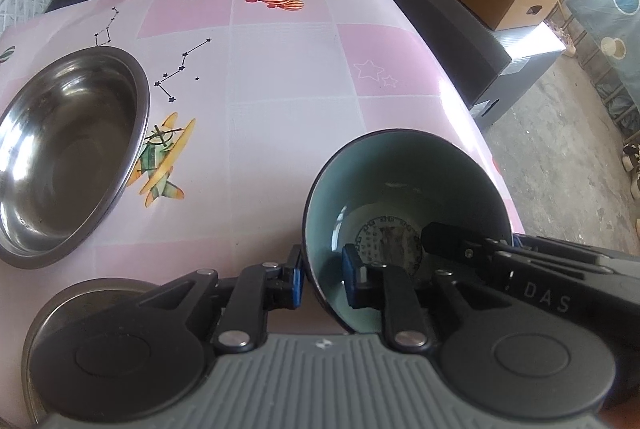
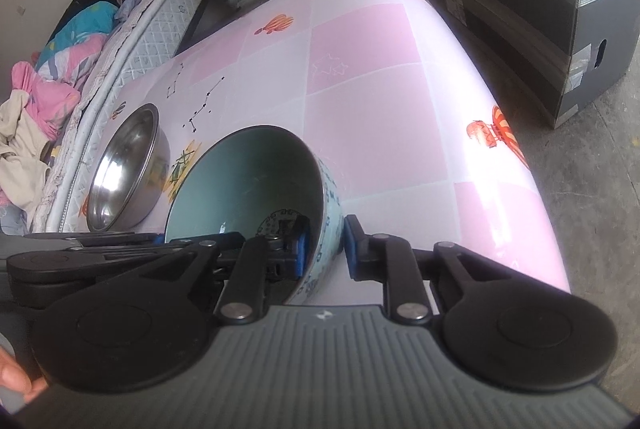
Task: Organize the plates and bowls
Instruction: 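Lift the teal bowl with the left tool and carry it toward the steel bowl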
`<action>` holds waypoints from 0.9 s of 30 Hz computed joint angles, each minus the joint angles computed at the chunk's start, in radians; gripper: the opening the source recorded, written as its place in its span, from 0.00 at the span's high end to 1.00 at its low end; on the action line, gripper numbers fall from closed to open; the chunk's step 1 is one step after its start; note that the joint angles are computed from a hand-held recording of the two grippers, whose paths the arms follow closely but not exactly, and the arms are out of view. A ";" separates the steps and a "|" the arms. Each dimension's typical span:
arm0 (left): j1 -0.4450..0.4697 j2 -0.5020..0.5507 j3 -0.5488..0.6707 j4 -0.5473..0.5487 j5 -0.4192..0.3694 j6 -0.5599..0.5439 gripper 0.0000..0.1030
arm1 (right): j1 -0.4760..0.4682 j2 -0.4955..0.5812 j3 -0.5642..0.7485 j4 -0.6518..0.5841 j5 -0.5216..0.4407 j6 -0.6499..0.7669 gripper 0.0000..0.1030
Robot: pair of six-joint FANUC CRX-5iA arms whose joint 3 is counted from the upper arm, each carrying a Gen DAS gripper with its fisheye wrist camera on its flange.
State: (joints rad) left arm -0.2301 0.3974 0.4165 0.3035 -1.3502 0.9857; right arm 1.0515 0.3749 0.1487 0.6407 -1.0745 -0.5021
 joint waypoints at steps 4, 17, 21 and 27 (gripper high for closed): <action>-0.003 -0.005 0.000 -0.012 0.000 0.005 0.80 | 0.003 0.016 0.027 -0.006 -0.027 0.023 0.84; 0.000 -0.014 0.014 -0.009 -0.004 0.009 0.81 | 0.001 0.025 0.058 -0.024 -0.048 0.055 0.86; 0.003 -0.015 0.014 -0.004 -0.006 0.010 0.81 | 0.002 0.026 0.069 -0.024 -0.060 0.061 0.86; 0.012 -0.015 0.021 0.008 -0.014 0.011 0.81 | 0.003 0.033 0.094 -0.027 -0.081 0.081 0.86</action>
State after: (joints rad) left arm -0.2177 0.3828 0.4371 0.3119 -1.3641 0.9964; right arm 1.0546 0.4081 0.2425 0.6136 -1.1557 -0.4216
